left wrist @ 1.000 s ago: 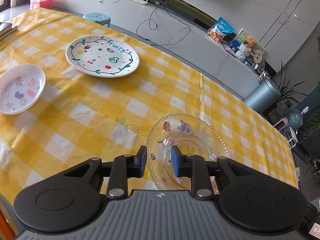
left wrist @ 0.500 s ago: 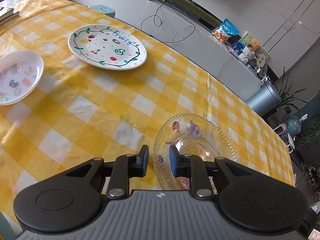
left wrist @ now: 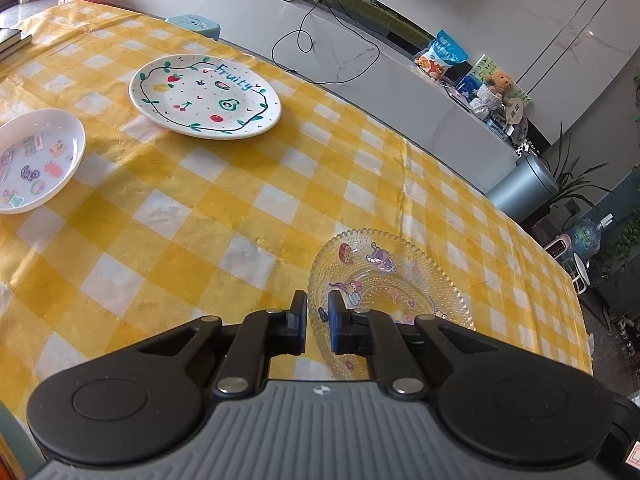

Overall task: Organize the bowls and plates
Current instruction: 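Lift the glass plate and carry it beside the stacked bowls with both tools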

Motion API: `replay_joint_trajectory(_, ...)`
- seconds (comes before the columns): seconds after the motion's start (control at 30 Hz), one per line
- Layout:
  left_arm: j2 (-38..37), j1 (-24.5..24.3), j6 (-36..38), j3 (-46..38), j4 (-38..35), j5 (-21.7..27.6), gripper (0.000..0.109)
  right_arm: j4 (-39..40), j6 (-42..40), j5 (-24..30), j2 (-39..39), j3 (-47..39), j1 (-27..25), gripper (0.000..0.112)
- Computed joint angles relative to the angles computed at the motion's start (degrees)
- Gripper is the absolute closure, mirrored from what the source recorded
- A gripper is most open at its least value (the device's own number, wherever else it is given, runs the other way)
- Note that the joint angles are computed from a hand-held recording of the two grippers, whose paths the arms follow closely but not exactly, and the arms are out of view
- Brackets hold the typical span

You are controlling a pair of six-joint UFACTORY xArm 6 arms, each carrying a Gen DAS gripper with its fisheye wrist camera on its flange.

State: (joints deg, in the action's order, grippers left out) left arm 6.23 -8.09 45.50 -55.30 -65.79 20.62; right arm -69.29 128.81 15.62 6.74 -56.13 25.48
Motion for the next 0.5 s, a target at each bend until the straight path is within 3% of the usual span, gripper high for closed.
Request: replay_joint_trajectory(0.5,-12.34,1.28,2.27,10.76,1.10,2.76,0.097,6.71,-2.80,5.51,-11.31,9.23,5.86,0.106)
